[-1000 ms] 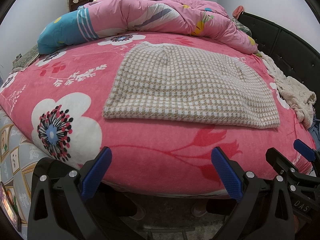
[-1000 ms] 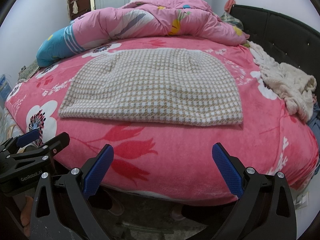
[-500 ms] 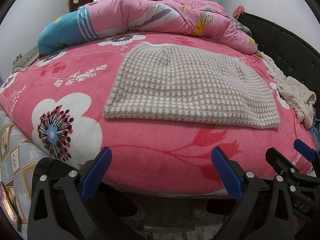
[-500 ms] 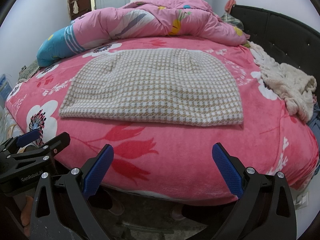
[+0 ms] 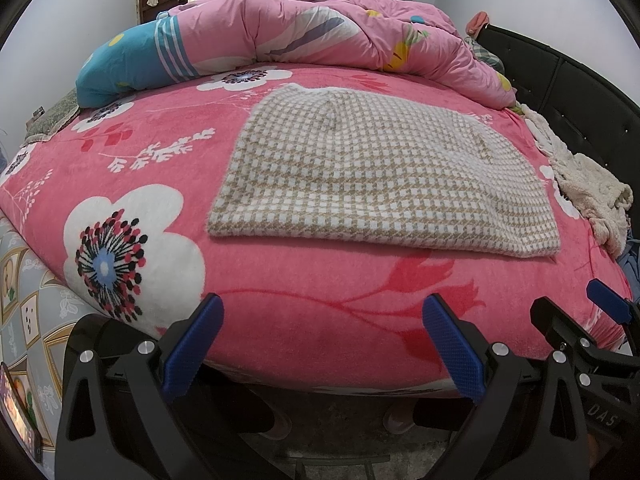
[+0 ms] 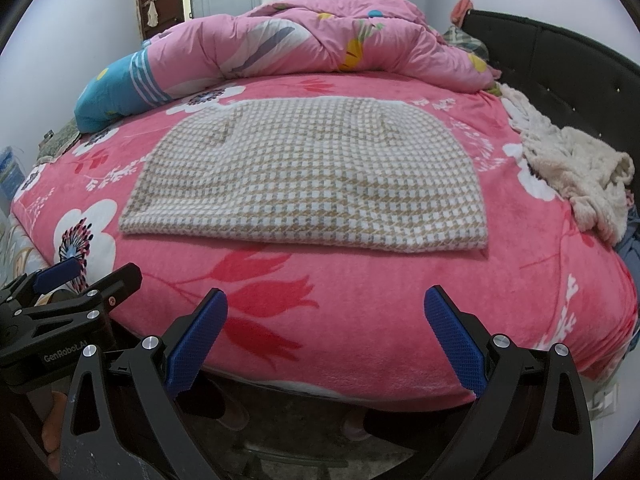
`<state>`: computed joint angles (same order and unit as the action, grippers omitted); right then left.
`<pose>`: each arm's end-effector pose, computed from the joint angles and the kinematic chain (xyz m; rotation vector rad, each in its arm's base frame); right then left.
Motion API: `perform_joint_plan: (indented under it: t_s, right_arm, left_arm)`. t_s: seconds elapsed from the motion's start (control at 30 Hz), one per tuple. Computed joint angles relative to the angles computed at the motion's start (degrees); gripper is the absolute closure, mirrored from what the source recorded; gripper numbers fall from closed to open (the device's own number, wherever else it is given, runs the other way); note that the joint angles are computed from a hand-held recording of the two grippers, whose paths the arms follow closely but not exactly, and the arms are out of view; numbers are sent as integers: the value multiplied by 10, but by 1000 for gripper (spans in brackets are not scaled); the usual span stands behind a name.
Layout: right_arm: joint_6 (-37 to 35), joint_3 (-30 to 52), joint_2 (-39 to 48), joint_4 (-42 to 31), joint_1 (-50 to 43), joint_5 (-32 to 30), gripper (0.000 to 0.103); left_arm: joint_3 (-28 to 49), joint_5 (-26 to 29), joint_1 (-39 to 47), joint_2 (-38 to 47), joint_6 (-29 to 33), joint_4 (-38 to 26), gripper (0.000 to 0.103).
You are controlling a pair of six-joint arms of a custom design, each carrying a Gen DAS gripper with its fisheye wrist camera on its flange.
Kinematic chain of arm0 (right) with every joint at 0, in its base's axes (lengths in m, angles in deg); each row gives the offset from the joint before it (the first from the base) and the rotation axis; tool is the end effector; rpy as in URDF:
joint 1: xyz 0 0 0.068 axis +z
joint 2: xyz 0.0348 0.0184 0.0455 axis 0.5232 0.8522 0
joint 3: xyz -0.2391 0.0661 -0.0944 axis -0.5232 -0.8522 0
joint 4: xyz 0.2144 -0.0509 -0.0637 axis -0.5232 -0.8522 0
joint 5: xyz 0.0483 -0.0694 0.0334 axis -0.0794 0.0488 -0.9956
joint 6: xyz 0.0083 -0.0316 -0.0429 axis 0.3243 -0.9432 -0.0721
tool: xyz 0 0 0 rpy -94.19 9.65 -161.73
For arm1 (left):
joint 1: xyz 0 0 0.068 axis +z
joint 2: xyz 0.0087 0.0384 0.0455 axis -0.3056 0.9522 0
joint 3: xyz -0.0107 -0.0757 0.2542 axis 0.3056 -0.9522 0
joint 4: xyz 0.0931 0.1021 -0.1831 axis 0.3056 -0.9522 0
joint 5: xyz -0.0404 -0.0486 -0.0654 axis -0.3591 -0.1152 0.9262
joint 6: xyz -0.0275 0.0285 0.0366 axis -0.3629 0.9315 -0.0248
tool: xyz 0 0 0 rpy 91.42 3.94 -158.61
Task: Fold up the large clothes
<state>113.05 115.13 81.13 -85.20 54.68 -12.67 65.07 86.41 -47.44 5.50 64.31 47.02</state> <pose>0.1511 0.0472 0.3104 0.4434 2.3758 -0.1390 0.2592 -0.1478 0.2948 0.4786 2.4406 -0.2822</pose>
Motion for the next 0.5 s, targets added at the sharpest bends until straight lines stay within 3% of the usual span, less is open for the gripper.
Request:
perform_joint_plan:
  t_s: [0.5]
  right_arm:
    - [1,-3,-1,3,1,0,8]
  left_arm:
    - [0,0,0,0,1,0,5]
